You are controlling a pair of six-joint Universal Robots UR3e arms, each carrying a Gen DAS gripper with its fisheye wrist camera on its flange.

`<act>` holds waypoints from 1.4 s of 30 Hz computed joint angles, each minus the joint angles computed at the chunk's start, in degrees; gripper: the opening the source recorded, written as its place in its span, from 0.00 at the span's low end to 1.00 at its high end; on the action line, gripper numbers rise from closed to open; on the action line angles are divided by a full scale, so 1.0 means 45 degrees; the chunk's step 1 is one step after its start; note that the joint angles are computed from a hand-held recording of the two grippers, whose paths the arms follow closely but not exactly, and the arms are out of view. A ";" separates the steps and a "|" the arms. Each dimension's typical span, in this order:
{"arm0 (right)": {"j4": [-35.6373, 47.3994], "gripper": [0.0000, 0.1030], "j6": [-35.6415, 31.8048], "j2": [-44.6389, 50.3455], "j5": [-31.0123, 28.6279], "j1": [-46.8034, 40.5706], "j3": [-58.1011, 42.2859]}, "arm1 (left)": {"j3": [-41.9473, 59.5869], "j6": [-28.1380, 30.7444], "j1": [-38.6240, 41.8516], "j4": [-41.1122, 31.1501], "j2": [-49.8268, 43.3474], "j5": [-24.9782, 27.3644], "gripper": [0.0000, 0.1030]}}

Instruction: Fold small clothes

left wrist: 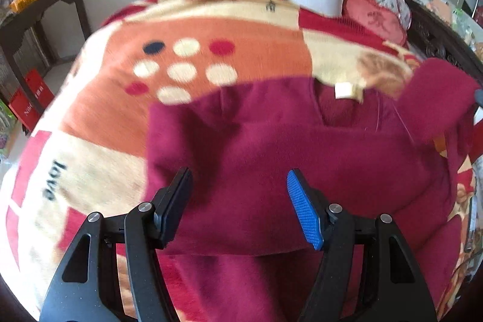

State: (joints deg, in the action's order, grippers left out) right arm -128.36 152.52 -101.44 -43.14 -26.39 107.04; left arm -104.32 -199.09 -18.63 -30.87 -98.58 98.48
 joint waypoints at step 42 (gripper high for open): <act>-0.2246 0.60 0.7653 0.8506 0.1108 0.8354 -0.6111 | -0.4943 0.1677 0.5773 -0.1840 0.7458 -0.5553 0.66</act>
